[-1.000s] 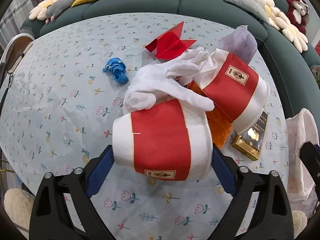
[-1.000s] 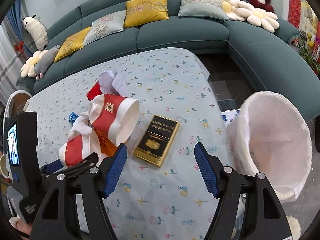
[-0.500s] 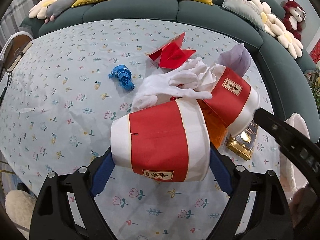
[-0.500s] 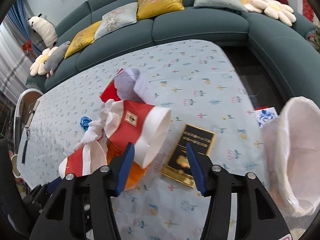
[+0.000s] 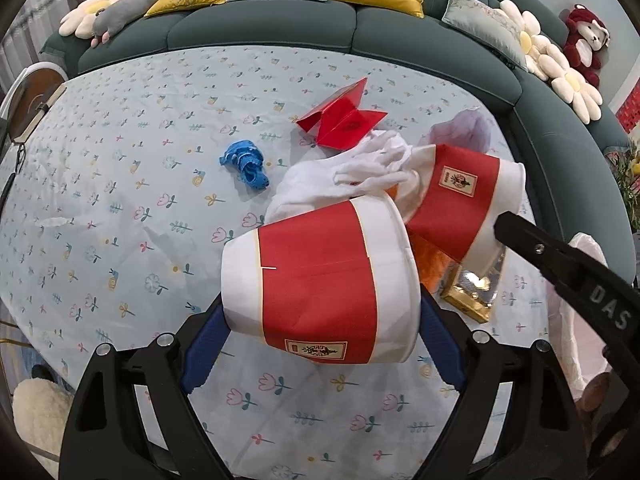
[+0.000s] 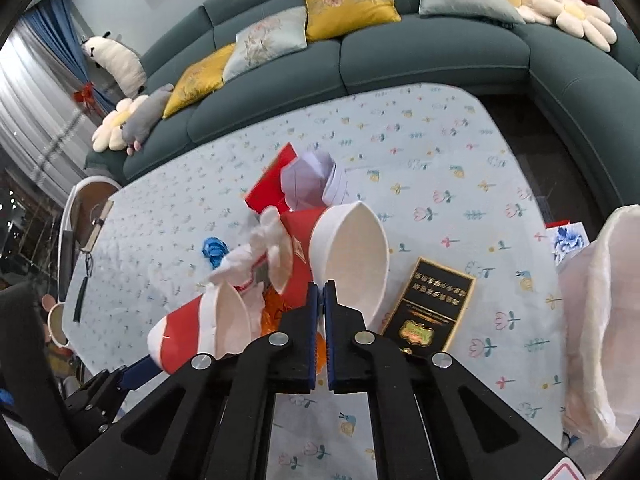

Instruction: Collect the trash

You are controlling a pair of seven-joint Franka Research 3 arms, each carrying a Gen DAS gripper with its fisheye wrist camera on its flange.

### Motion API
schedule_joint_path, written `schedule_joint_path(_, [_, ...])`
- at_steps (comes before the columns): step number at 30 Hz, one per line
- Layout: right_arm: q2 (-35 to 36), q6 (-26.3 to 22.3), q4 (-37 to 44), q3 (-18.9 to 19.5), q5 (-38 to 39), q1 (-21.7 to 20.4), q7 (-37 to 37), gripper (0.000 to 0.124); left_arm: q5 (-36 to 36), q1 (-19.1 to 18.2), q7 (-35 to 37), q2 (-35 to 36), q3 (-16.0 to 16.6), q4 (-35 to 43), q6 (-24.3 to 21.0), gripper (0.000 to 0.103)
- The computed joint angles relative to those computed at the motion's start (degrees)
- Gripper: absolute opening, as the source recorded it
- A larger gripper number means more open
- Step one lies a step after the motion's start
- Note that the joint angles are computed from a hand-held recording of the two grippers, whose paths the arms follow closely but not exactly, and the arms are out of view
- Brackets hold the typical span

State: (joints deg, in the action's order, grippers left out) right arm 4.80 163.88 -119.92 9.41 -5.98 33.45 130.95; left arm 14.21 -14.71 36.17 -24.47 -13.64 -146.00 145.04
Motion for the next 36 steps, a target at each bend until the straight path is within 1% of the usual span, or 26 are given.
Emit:
schedule_joint_path(3, [-2.81, 0.64, -2.1, -0.61, -4.23, -0.18, 4.0, 0.003, 0.16, -0.46, -0.37, -0.61, -0.56, 0.5, -0.07, 0.083])
schedule_joint_path(6, [-5.74, 0.56, -4.14, -0.04, -9.46, -1.7, 8.78, 0.003, 0.62, -1.01, -0.73, -1.02, -1.25, 1.31, -0.08, 0.083])
schedule_joint_path(8, [-7.92, 0.91, -5.93, 0.8, -11.79, -3.3, 11.29, 0.003, 0.88, -1.42, -0.93, -1.16, -1.61, 1.89, -0.23, 0.083])
schedule_joint_path(14, [-15.09, 1.58, -11.67, 4.17, -14.43, -9.56, 15.35, 0.003, 1.64, -3.19, -1.51, -0.51, -3.14, 4.6, -0.5, 0.083])
schedule_joint_path(20, [-23.19, 1.72, -18.26, 7.37, -13.24, -16.16, 16.65, 0.003, 2.87, -5.18, -1.54, 2.24, -4.89, 8.65, -0.38, 0.083])
schedule_joint_path(25, [-29.95, 1.74, -24.23, 8.98, -9.7, -20.78, 16.21, 0.003, 4.63, -6.8, -1.55, 5.66, -6.41, 12.75, -0.52, 0.083])
schedule_joint_path(32, [-38.19, 0.13, -31.4, 9.51, -4.42, -25.14, 13.44, 0.003, 6.81, -9.08, -1.83, 10.68, -7.86, 18.06, -0.81, 0.083])
schedule_joint_path(36, [-41.18, -0.92, -34.05, 9.98, -2.42, -27.28, 12.27, 0.003, 7.4, -10.52, -1.02, 14.13, -8.16, 21.41, -0.56, 0.083])
